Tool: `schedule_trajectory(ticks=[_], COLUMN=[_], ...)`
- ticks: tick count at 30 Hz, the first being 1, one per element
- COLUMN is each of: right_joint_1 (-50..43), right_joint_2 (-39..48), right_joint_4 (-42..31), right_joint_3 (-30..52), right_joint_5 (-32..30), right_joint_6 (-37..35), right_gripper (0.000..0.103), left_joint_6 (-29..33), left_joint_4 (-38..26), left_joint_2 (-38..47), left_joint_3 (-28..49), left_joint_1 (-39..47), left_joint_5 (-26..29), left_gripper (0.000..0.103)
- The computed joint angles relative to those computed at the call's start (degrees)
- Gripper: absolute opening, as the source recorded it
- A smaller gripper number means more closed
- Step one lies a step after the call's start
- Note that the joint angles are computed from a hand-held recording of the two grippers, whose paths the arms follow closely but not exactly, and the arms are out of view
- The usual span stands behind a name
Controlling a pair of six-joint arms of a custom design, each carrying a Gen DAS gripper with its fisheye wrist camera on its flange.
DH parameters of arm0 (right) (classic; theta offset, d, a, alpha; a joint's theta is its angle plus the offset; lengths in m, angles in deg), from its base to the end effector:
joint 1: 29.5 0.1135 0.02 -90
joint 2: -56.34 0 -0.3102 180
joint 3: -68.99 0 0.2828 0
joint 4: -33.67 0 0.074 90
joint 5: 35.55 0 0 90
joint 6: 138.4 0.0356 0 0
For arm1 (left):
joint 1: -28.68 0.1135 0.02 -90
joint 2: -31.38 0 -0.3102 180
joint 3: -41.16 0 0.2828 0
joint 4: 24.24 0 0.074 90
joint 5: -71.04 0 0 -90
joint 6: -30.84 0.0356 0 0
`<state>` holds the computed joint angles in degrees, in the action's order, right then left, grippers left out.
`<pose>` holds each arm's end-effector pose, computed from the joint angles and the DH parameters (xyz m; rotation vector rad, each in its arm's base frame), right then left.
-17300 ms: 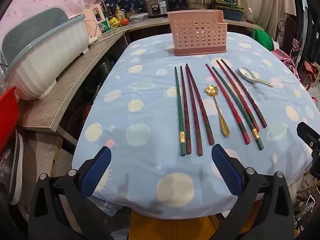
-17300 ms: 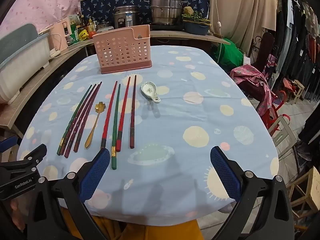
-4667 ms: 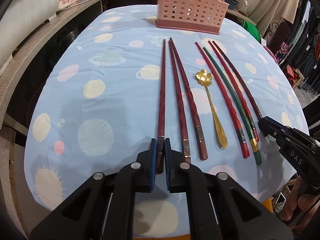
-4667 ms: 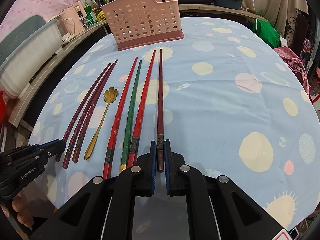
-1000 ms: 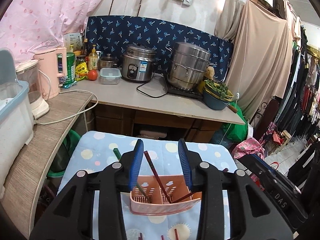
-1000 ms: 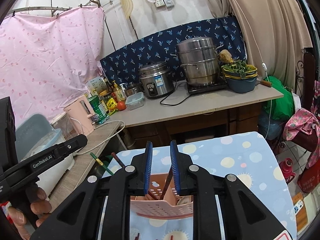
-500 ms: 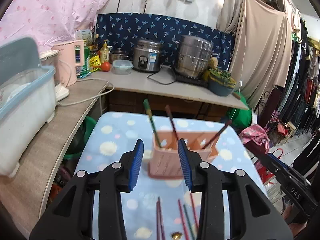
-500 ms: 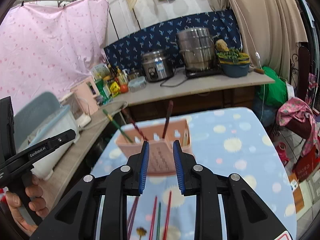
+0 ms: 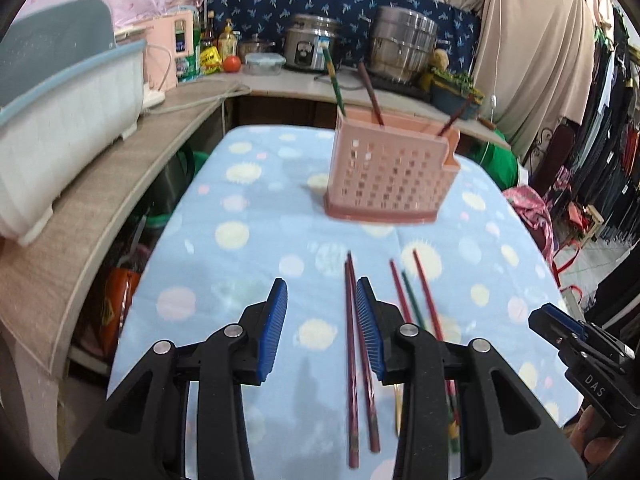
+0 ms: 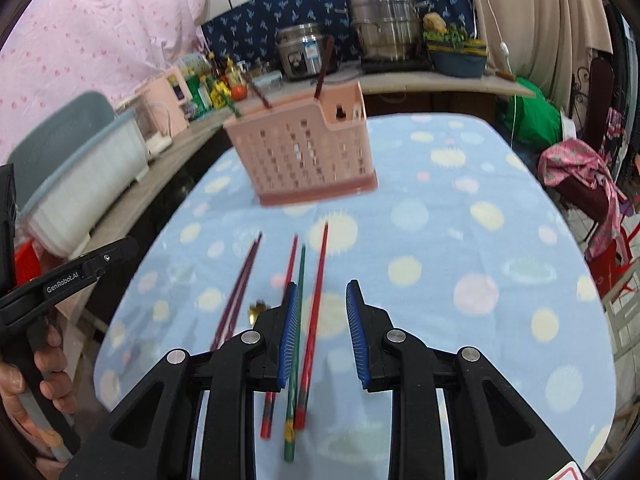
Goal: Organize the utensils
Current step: 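Move both open tools back down to the remaining chopsticks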
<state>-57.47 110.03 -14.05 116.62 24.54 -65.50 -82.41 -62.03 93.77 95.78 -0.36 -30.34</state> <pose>0.1669 -0.0685 0.2490 0.0183 2.3633 0.2858 0.2068 -0.1068 0.2724 0.0232 2.3561 -0.2132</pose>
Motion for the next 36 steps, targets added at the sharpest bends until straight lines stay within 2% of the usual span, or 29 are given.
schedule_trajectory(ticks=[5, 13, 23, 36], right_joint_1=[-1.89, 0.43, 7.61, 7.45], right_joint_2=[-2.25, -3.34, -2.01, 0.16], right_joint_4=[-0.88, 1.0, 6.21, 9.07], right_joint_3=[-5.58, -11.09, -13.93, -14.79], right_joint_5=[0.99, 2.78, 7.2, 8.05], right_joint_6=[-3.3, -2.44, 2.42, 1.99], right_gripper=[0.025, 0.025, 0.025, 0.023], left_joint_6=[-2.58, -7.13, -9.63, -10.32], left_joint_4=[-0.65, -0.8, -0.58, 0.64], left_joint_2=[-2.12, -4.03, -3.58, -1.83], left_joint_3=[-5.41, -11.31, -13.51, -13.97], left_joint_1=[-1.57, -4.44, -6.5, -8.42], left_joint_5=[-0.34, 0.45, 1.44, 2.03], left_gripper=[0.034, 0.034, 0.034, 0.034])
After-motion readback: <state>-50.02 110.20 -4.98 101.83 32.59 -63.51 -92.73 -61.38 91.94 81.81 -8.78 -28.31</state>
